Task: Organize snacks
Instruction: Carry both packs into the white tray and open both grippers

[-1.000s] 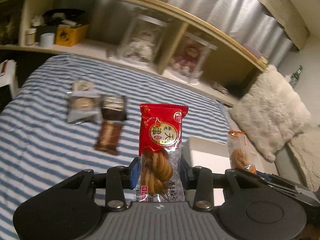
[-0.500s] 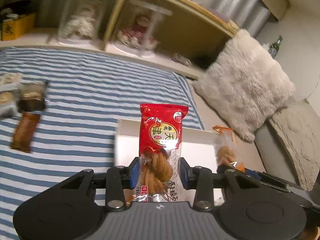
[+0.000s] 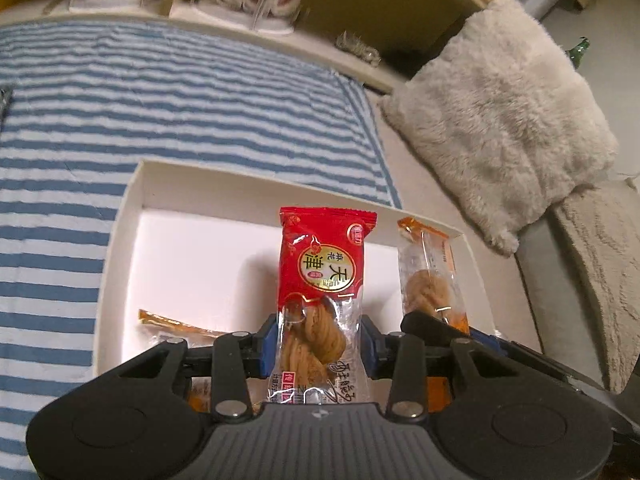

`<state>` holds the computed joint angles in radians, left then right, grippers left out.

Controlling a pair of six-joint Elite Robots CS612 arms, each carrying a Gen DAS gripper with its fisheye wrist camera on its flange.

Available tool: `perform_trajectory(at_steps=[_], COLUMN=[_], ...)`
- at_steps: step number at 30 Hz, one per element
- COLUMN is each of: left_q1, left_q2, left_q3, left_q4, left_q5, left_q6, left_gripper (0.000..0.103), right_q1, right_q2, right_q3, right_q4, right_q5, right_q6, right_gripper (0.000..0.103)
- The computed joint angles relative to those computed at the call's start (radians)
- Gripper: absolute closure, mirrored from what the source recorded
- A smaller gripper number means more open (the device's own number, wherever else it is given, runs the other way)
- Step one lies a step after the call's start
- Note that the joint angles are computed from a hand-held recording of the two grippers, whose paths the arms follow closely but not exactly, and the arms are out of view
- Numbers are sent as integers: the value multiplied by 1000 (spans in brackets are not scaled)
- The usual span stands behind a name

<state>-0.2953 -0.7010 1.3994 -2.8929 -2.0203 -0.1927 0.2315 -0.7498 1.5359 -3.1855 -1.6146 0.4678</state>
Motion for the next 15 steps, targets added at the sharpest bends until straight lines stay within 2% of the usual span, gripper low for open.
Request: perform_trajectory(at_steps=[8, 15], left_q1=[2, 4], left_q2=[56, 74], left_q3=[-74, -109], left_q4=[36, 88], left_q5=[2, -24], left_q6=[-16, 28], left_gripper=[60, 58], right_q1=[-16, -24], right_q2=[39, 57], right_q3=[-54, -98], right_q4=[53, 136], right_q5=[9, 15], right_q6=[34, 51], right_gripper=[61, 59])
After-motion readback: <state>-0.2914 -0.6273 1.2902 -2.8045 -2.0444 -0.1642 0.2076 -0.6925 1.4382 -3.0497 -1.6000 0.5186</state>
